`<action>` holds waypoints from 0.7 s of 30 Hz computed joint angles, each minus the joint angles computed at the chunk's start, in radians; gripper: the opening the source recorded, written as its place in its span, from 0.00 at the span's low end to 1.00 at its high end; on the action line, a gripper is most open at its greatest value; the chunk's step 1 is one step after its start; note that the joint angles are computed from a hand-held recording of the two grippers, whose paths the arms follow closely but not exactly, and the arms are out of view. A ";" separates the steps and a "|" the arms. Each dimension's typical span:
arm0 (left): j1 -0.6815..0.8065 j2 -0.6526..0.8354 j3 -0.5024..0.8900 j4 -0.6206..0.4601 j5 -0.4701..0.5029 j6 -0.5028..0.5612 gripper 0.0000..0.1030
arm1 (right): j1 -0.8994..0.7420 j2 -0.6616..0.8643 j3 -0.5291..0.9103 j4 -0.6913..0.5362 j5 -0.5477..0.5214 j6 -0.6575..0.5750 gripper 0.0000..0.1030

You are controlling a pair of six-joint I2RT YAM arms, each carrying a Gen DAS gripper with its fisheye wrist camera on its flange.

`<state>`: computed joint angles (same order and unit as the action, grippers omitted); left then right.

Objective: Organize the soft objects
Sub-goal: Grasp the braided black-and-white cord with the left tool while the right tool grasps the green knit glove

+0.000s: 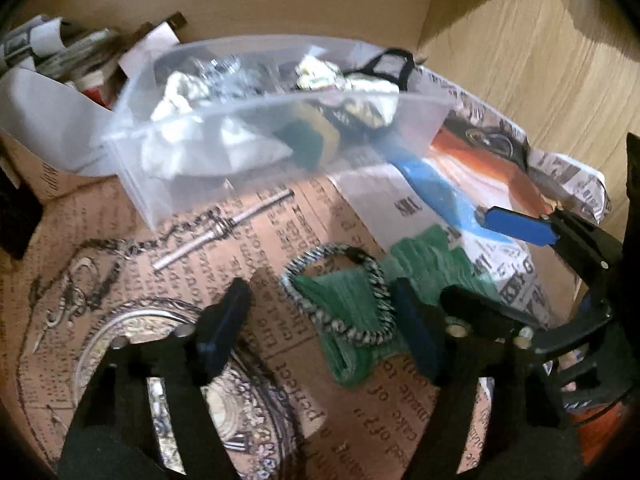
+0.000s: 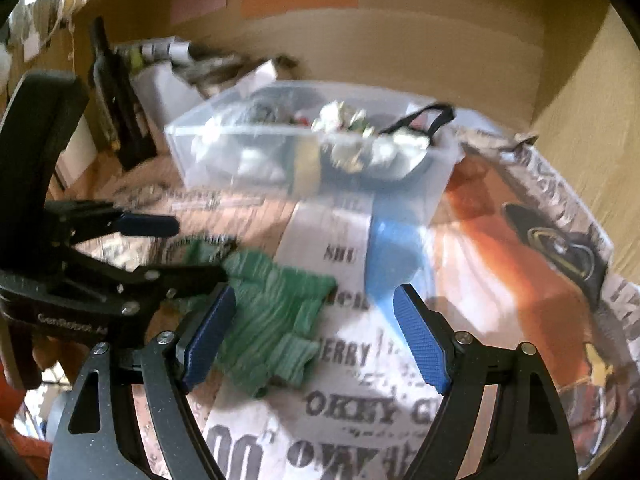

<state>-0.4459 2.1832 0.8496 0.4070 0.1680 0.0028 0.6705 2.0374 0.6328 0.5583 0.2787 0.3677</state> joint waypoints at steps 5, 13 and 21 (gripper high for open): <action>-0.002 -0.002 -0.020 0.042 0.009 0.001 0.46 | 0.006 0.050 0.035 -0.003 -0.032 -0.020 0.72; 0.014 -0.047 -0.068 0.086 -0.023 0.008 0.23 | 0.005 0.063 0.017 0.063 -0.053 -0.029 0.38; 0.061 -0.047 -0.079 0.104 -0.022 0.001 0.08 | -0.001 0.048 -0.015 0.095 -0.001 0.004 0.27</action>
